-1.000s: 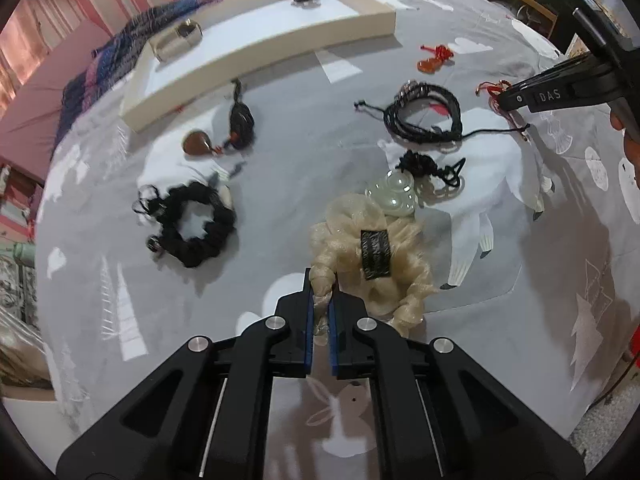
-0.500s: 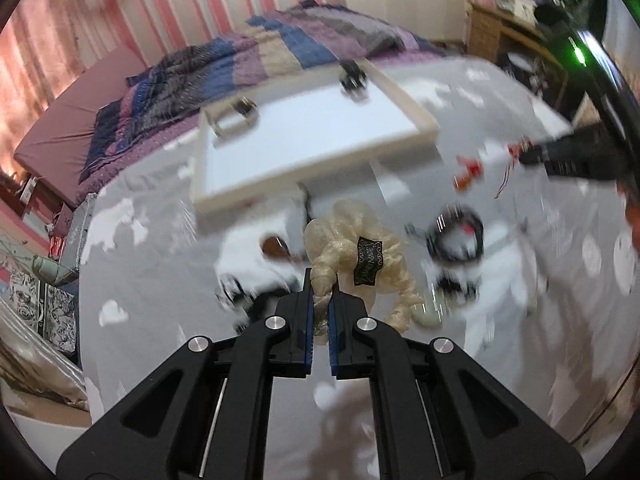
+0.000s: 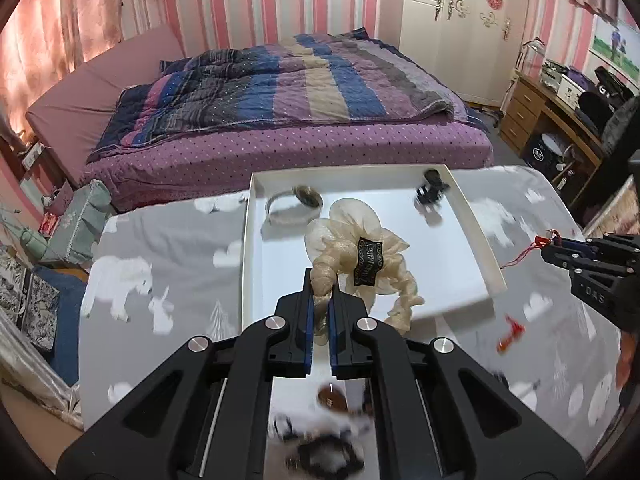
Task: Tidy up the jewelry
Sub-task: 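Carry the charm and scrunchie to the white tray and release both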
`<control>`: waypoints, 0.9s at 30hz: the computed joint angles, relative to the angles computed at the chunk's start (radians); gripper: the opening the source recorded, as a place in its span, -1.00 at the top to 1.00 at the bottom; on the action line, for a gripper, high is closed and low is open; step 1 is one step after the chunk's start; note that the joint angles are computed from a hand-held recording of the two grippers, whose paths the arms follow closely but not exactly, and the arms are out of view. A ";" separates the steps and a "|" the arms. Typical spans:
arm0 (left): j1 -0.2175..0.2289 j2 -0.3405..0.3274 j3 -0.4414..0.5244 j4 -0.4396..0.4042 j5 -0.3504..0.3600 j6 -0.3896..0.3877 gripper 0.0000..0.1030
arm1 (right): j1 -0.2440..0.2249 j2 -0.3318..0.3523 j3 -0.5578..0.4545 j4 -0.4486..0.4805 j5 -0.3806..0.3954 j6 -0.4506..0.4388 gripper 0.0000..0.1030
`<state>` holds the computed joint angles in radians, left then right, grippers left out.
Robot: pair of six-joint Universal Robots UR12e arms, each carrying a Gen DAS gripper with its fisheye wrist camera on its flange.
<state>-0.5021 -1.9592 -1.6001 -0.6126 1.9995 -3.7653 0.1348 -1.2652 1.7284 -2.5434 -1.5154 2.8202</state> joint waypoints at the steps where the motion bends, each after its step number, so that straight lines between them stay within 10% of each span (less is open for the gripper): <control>1: 0.017 -0.009 0.007 0.012 -0.021 -0.007 0.93 | 0.004 0.009 -0.015 0.005 0.005 0.004 0.73; 27: 0.136 -0.292 0.255 -0.100 -0.220 -0.016 0.80 | 0.063 0.340 -0.337 0.131 0.086 0.176 0.74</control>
